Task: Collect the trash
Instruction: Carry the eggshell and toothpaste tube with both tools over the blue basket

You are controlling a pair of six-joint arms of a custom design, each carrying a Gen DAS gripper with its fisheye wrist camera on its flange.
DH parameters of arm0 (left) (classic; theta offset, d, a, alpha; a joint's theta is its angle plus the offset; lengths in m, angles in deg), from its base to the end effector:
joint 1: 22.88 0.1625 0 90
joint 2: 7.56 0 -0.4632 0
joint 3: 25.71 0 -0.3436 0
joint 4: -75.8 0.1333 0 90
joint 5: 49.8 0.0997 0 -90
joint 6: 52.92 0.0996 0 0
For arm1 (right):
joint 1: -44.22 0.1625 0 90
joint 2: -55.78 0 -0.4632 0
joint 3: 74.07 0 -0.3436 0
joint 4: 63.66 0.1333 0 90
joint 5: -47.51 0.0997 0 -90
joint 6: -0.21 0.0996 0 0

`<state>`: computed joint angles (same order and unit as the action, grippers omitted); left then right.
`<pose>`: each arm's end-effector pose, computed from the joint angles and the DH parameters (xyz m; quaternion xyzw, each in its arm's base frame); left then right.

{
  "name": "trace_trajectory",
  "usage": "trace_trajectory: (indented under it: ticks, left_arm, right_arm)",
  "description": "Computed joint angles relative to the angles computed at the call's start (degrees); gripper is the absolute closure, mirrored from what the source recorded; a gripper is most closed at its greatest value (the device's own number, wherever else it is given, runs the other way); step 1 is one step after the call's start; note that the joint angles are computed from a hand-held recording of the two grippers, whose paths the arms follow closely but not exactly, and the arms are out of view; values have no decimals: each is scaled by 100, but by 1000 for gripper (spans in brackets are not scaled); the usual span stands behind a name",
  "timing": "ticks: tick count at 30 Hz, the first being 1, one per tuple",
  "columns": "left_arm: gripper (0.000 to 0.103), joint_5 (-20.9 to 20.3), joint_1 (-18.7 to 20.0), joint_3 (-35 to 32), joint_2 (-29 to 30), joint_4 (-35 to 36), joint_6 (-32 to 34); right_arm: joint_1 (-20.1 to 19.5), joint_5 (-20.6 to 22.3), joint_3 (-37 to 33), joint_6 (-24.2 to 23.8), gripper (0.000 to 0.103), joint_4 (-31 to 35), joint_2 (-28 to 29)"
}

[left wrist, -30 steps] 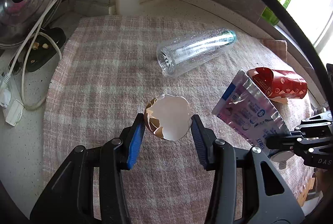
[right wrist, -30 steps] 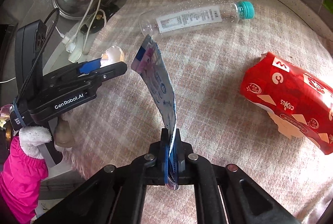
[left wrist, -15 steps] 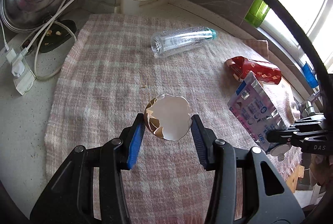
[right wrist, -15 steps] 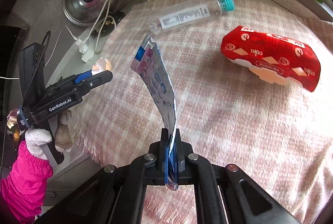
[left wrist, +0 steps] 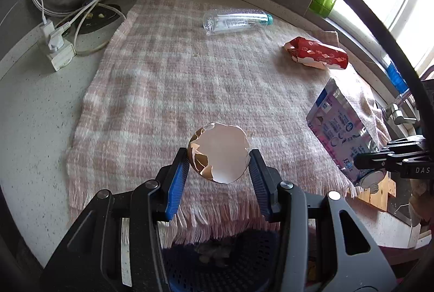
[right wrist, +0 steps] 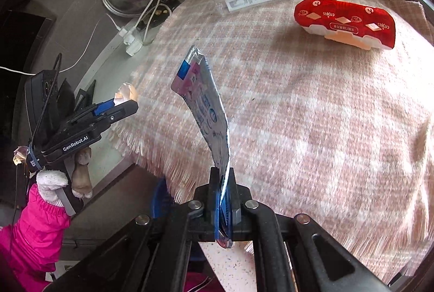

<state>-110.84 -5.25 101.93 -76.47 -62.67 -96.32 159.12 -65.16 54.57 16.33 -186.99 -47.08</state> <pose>-0.3525 -0.3025 0.1975 0.2629 0.9281 -0.1649 0.2057 0.2196 -0.2478 0.3866 0.0620 -0.9765 0.1292 0.1611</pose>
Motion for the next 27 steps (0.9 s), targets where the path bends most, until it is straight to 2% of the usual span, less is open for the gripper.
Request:
trace_trajectory:
  ticks: [9, 16, 27]
  left_arm:
    - [57, -187, -628, 585, -792, 755, -1132]
    - [57, -425, -1183, 922, -1207, 1224, -1865]
    - [57, -1049, -1714, 1547, -1319, 1135, -2643]
  right_arm:
    - [737, 255, 243, 584, 102, 264, -85]
    - [1125, 402, 507, 889, 102, 305, 77]
    - [1283, 552, 916, 1092, 102, 249, 391]
